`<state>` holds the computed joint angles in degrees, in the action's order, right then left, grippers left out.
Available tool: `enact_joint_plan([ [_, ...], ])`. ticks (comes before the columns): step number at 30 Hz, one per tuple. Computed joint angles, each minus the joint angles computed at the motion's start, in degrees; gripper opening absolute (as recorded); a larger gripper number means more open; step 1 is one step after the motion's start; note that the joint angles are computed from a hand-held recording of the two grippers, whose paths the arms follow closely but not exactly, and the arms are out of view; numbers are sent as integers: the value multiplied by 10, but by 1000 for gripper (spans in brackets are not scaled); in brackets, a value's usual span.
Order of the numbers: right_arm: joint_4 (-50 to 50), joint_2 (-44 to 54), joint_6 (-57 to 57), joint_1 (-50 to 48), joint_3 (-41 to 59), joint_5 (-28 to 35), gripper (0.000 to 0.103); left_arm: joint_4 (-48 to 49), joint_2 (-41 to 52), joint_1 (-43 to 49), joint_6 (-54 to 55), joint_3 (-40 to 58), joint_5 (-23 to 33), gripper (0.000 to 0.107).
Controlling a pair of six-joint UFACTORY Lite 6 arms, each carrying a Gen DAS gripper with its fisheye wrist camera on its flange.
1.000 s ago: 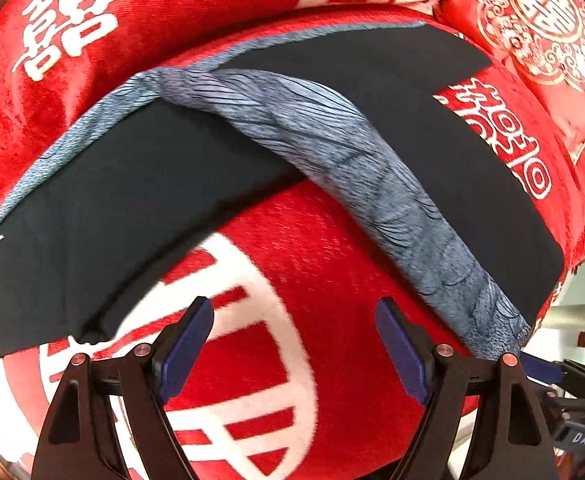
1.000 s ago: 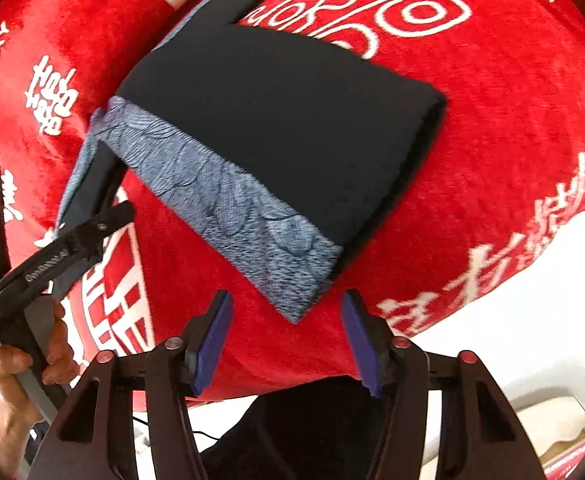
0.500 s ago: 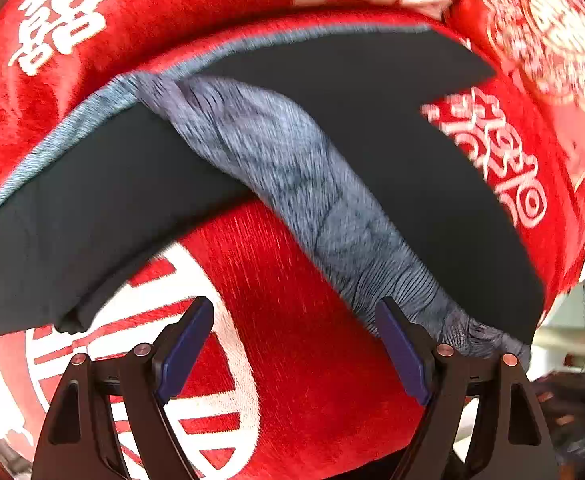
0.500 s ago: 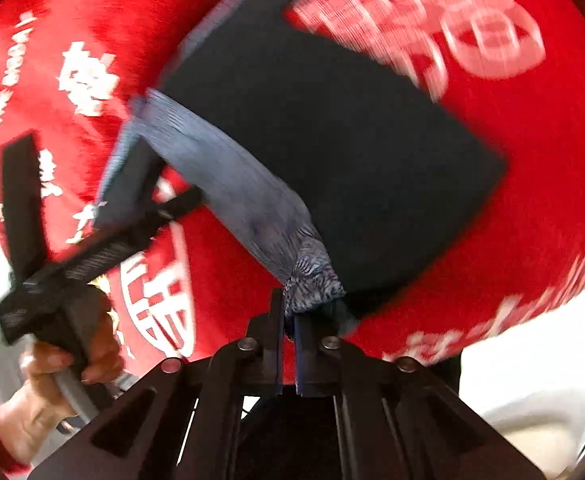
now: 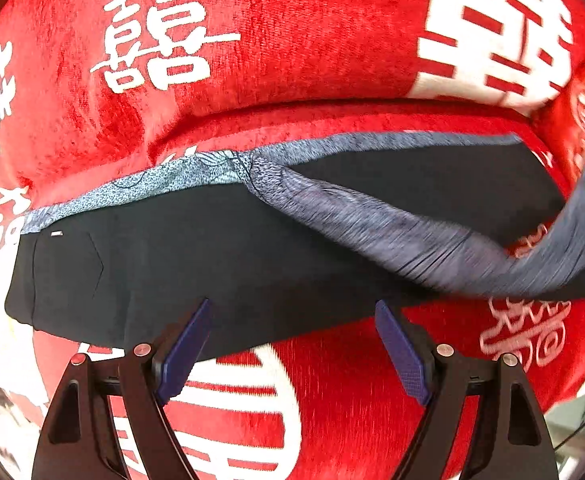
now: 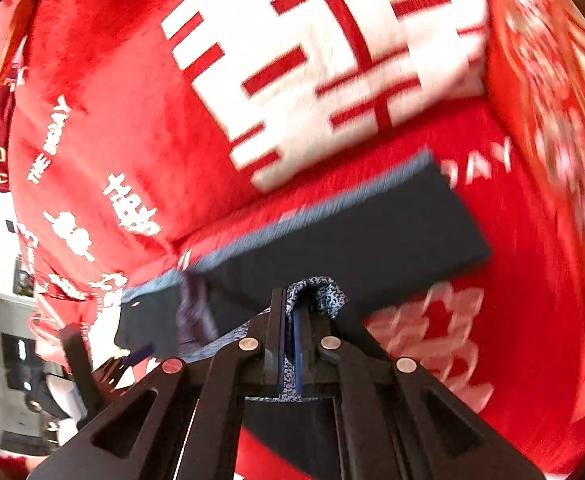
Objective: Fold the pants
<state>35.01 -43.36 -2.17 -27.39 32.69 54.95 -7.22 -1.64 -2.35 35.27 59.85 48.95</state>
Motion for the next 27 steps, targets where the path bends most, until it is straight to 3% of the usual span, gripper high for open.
enact_joint_plan([
  [3,18,140,-103,-38,49,-57,3,16,33,-46,-65,11,-37,83],
  [6,1,255,-129,-36,86,-120,7,46,94,-104,-149,36,-76,83],
  [9,3,331,-153,-47,105,-144,12,88,162,-148,-230,70,-110,83],
  [11,1,351,-159,-49,105,-154,43,106,206,-161,-261,98,-120,83],
  [13,10,328,-171,-56,89,-151,63,134,241,-171,-297,123,-124,83],
  [14,2,313,-164,-58,83,-151,68,139,256,-174,-303,135,-123,83],
  [22,-123,113,-74,-121,-14,-72,68,178,290,-195,-340,158,-120,83],
  [24,-129,125,-100,-151,-46,-69,68,185,290,-200,-351,158,-120,83],
  [27,-98,189,-153,-176,-41,-117,58,203,272,-216,-374,142,-118,83],
])
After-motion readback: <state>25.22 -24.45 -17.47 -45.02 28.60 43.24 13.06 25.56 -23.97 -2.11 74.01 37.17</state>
